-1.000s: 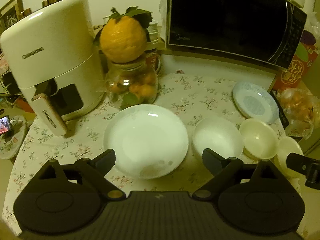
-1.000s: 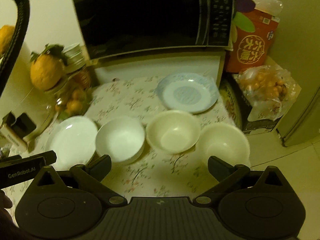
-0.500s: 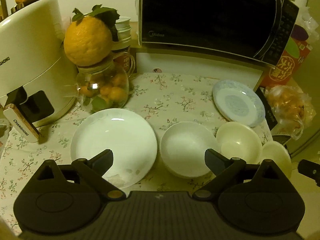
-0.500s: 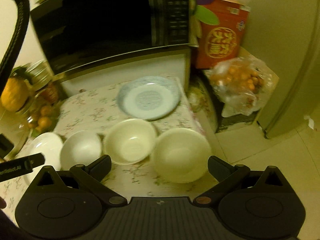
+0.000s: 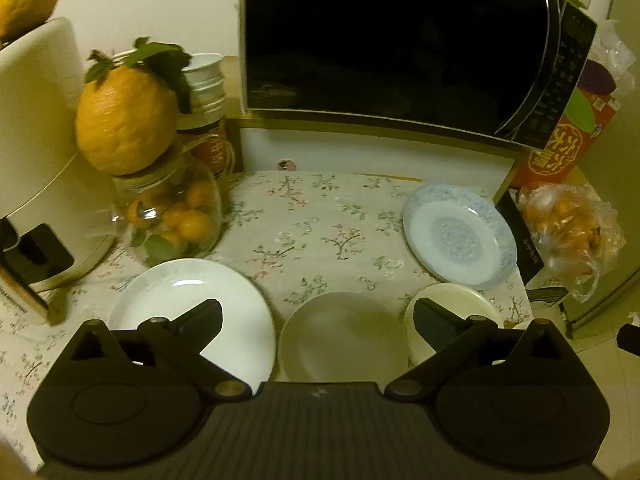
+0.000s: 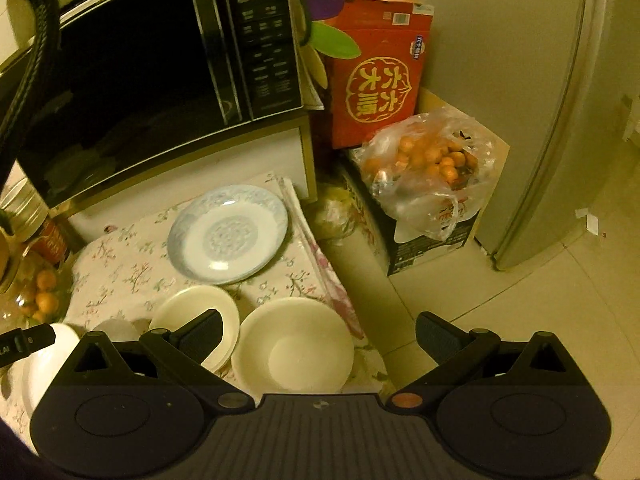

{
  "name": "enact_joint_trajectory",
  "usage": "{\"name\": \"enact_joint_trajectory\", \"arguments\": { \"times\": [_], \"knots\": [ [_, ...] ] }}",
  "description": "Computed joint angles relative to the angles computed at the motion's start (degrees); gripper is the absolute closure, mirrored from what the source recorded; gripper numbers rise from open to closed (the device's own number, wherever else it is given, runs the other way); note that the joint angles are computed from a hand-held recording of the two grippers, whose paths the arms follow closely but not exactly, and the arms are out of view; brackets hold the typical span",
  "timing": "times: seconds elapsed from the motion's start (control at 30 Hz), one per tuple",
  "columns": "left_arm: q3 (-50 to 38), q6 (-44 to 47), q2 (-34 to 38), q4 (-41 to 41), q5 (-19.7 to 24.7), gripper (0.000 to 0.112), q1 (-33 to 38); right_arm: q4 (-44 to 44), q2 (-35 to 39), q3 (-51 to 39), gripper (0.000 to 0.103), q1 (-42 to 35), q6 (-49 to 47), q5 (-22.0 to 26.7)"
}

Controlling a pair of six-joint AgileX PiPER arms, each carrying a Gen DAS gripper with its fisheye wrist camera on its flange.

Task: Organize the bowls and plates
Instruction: 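Move both grippers back toward the second blue-patterned plate, then grasp the rim of the second blue-patterned plate with both grippers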

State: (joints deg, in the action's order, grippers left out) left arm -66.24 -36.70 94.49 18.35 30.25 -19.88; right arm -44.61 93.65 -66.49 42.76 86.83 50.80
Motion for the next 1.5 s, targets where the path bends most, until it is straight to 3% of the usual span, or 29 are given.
{"name": "enact_joint_trajectory", "arguments": {
  "times": [0.17,0.33,0.5,0.6,0.77,0.93,1.13,1.27,1.5],
  "knots": [
    [-6.73,3.88,6.36,-4.83,0.72,0.01,0.24,1.4,3.9,-4.8,0.002,-4.02,-3.84,-2.06],
    [-13.16,6.86,12.82,-8.92,-0.73,0.01,0.3,6.2,8.67,-8.96,0.003,-9.85,-9.44,-10.07],
    [-22.7,7.96,21.31,-12.39,1.12,0.017,0.07,17.91,14.55,-12.11,0.017,-16.56,-20.06,-20.22],
    [-26.94,10.15,25.33,-15.95,1.59,0.02,0.18,25.09,17.49,-14.3,0.022,-19.66,-25.39,-23.5],
    [-32.8,8.19,30.92,-12.58,2.77,0.028,-1.03,34.46,21.76,-16.69,0.036,-22.96,-33.1,-27.53],
    [-35.91,10.12,34.61,-14.29,2.35,0.036,-0.99,40.48,25.89,-20.02,0.051,-24.54,-40.0,-27.96],
    [-40.27,11.5,38.7,-14.18,3.93,0.055,-1.48,44.35,28.51,-21.42,0.061,-25.89,-42.64,-29.04],
    [-42.36,11.99,40.96,-13.32,4.78,0.076,-1.76,46.6,30.68,-23.48,0.068,-26.08,-44.74,-28.5],
    [-42.31,13.87,41.92,-14.24,1.92,0.091,-1.98,46.87,34.06,-27.1,0.075,-26.03,-45.26,-26.74]
  ]
}}
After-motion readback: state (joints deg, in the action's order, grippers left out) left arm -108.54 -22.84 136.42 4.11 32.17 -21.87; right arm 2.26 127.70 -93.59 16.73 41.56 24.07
